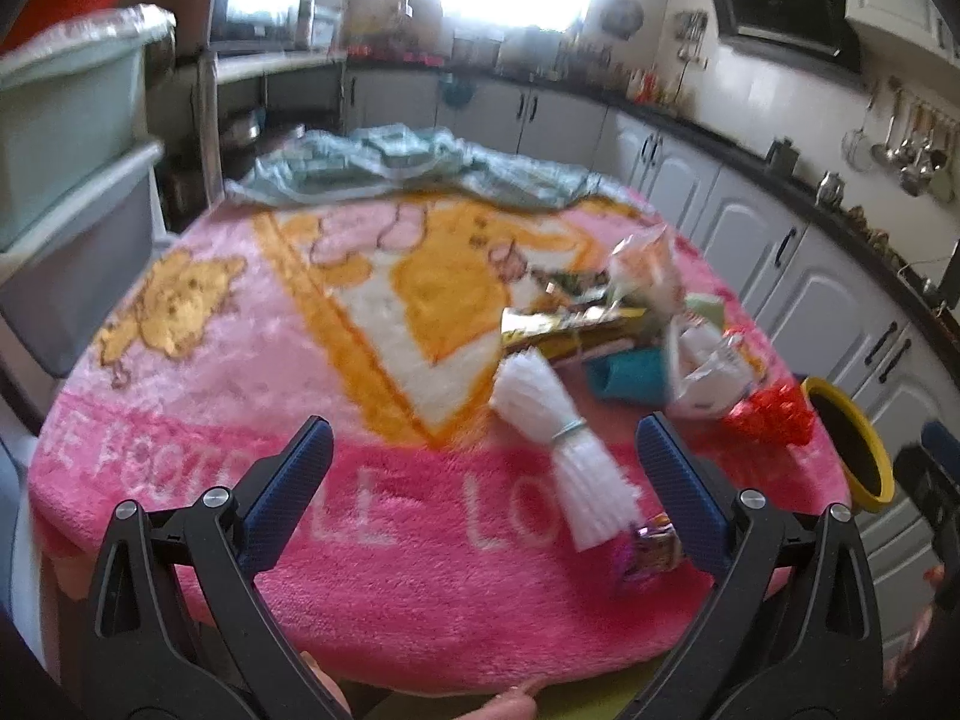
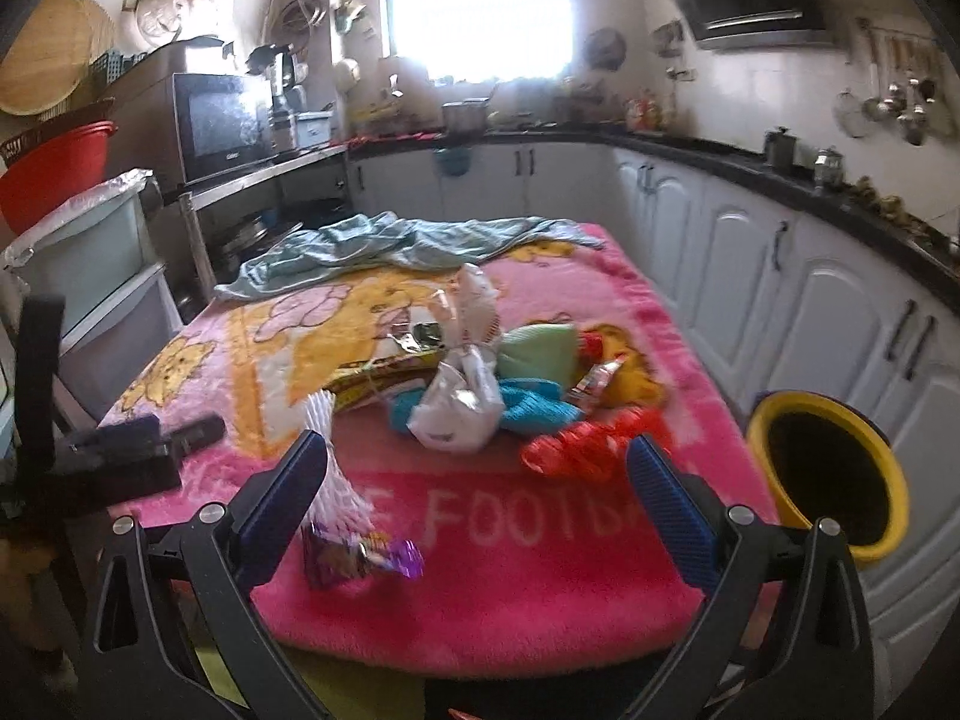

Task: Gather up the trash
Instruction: 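Grasp the white foam net bundle with the left tool while the right tool grasps the white plastic bag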

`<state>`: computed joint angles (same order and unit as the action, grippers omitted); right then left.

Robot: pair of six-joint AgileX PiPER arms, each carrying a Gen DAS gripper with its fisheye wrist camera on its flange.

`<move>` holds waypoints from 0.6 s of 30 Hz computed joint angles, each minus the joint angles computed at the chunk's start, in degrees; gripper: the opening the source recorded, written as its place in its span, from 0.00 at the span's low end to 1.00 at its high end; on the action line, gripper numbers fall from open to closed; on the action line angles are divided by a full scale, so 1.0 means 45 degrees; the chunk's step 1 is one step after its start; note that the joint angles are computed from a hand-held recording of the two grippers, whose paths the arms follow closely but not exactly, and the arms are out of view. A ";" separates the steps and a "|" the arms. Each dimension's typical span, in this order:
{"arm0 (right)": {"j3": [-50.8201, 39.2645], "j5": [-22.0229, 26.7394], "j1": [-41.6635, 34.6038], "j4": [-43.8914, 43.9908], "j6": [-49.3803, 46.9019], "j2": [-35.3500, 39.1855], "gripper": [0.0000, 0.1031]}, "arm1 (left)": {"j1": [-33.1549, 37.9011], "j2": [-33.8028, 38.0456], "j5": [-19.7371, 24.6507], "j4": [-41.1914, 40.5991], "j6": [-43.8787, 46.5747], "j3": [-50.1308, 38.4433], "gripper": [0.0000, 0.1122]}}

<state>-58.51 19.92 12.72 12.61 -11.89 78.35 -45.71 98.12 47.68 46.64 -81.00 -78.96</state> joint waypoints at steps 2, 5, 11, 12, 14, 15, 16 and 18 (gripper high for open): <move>-0.0882 0.0356 -0.0226 0.1189 -0.1468 0.0901 0.94 | 0.0645 0.0216 -0.0684 -0.1299 0.1222 -0.0104 0.83; -0.2129 0.0918 -0.0639 0.2661 -0.3066 0.2165 0.94 | 0.1670 0.0653 -0.1645 -0.3572 0.3185 -0.0283 0.83; -0.6098 0.3407 -0.1455 0.3559 -0.3686 0.5432 0.87 | 0.3477 0.1816 -0.3366 -0.9280 0.7686 -0.1015 0.83; -0.6931 0.4059 -0.1547 0.3632 -0.3701 0.6027 0.79 | 0.3583 0.1995 -0.3333 -0.9636 0.7990 -0.1255 0.81; -0.8576 0.5268 -0.1666 0.3603 -0.3348 0.7205 0.74 | 0.3735 0.2458 -0.3332 -1.0258 0.8503 -0.1847 0.71; -0.9075 0.5583 -0.1665 0.3543 -0.3127 0.7562 0.73 | 0.3796 0.2606 -0.3290 -1.0593 0.8742 -0.2068 0.66; -1.0004 0.6133 -0.1623 0.3251 -0.2689 0.8195 0.73 | 0.3858 0.2854 -0.3173 -1.1018 0.9031 -0.2413 0.65; -1.1315 0.6873 -0.1582 0.3131 -0.2401 0.9098 0.71 | 0.3980 0.3244 -0.3082 -1.1983 0.9686 -0.2889 0.63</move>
